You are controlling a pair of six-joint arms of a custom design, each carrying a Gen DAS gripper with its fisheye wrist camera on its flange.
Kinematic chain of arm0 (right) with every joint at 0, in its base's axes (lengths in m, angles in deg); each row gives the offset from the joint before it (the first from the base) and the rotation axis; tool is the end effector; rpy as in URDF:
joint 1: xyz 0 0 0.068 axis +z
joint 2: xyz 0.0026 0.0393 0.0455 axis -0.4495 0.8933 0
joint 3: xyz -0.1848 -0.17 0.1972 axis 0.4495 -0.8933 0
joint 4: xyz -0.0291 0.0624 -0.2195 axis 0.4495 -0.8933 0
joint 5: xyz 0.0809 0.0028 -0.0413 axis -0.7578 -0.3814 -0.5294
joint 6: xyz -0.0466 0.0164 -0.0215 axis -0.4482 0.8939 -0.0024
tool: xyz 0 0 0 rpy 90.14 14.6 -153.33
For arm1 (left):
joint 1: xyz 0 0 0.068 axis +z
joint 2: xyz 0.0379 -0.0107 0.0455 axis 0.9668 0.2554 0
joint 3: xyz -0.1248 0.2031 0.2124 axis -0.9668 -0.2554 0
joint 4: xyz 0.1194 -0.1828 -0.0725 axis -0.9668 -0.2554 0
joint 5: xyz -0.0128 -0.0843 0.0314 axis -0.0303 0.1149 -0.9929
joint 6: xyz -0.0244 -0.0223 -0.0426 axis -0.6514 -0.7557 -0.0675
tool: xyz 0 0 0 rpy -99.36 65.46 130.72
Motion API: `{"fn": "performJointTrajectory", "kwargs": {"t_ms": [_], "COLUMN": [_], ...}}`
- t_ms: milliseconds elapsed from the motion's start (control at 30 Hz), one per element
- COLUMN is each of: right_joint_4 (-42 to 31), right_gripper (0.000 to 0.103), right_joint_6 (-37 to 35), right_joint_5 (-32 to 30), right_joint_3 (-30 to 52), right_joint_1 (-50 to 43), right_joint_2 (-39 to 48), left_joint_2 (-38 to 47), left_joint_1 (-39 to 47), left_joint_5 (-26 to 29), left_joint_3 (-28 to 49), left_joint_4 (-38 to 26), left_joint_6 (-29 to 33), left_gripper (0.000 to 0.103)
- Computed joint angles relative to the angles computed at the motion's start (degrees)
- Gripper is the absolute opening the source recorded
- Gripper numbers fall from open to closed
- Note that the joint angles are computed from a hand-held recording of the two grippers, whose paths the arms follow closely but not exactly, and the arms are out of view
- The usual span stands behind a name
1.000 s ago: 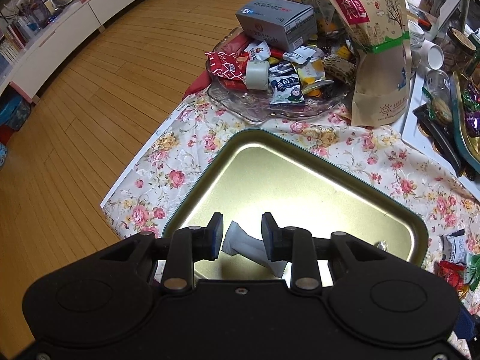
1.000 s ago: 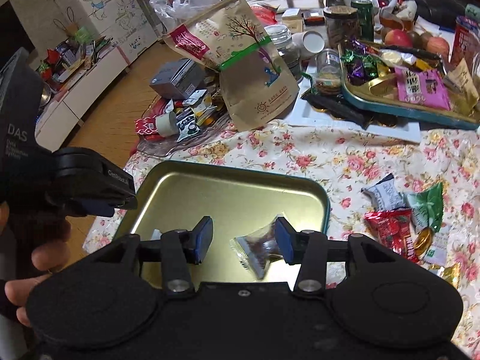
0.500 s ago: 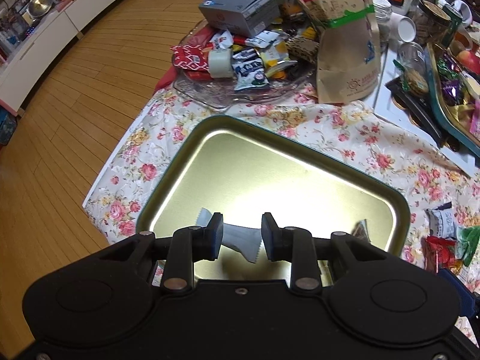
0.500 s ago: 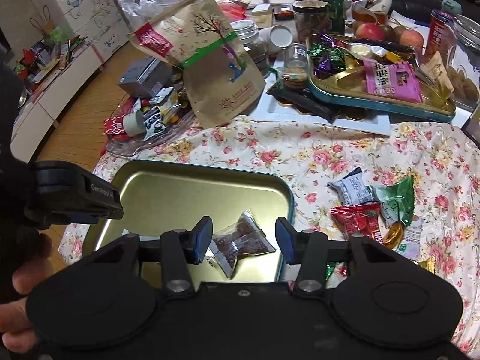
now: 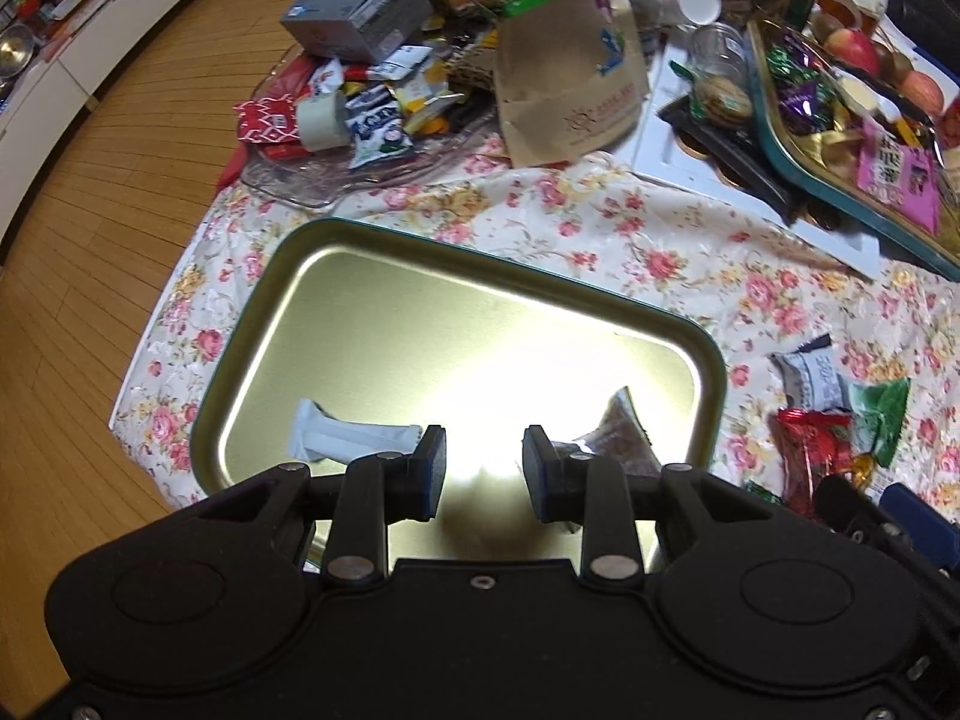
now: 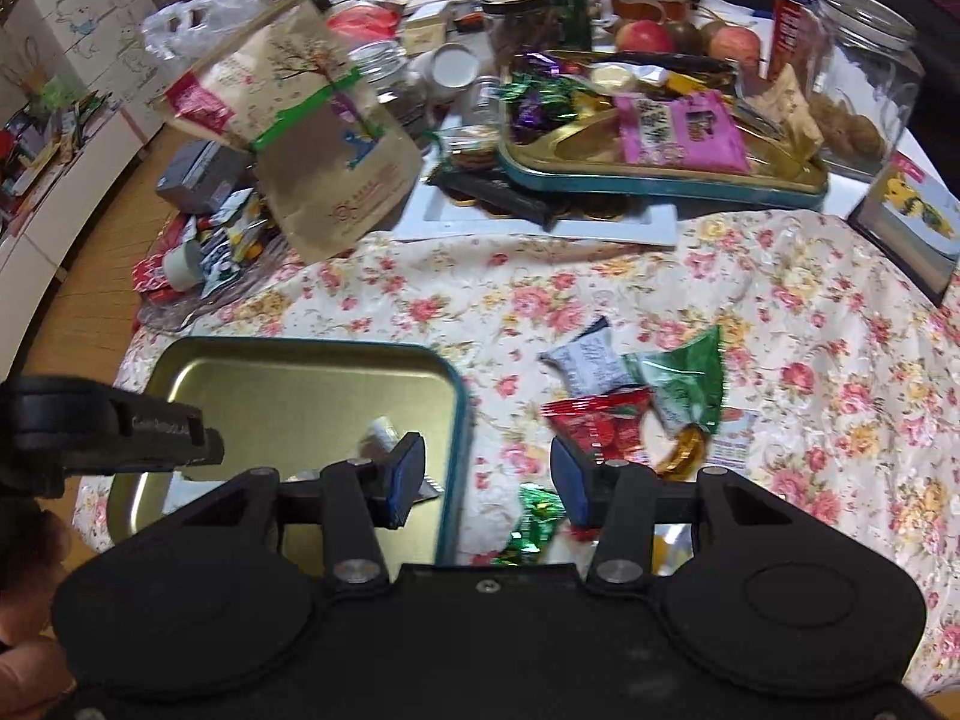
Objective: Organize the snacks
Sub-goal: 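Open the right tool to drop the walnut packet into the gold tray, then move the right tool to the gold-wrapped candy and grasp it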
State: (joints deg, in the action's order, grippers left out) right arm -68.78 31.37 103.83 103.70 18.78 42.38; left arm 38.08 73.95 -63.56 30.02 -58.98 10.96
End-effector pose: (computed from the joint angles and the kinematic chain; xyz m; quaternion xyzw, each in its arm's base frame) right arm 0.1555 0.1460 0.2197 0.0532 0.9688 0.0734 0.2305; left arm 0.1968 0.0008 0.2157 -0.0653 0.9855 0.0597 0.1451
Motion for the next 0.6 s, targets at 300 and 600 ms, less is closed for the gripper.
{"fn": "performJointTrajectory", "kwargs": {"t_ms": [300, 600], "right_joint_4": [-2.7, -4.2], "right_gripper": [0.049, 0.049], "right_joint_6": [-4.0, -10.7], "right_joint_5": [-2.5, -5.8], "right_joint_3": [-4.3, -8.0], "right_joint_1": [-12.3, -24.9], "right_joint_2": [-7.2, -11.9], "left_joint_2": [0.4, 1.2], "left_joint_1": [-7.7, -17.0], "left_joint_5": [-0.6, -1.0], "left_joint_3": [-0.2, -0.7], "left_joint_4": [-0.7, -1.0], "left_joint_6": [-4.0, -7.7], "left_gripper": [0.039, 0.039]}}
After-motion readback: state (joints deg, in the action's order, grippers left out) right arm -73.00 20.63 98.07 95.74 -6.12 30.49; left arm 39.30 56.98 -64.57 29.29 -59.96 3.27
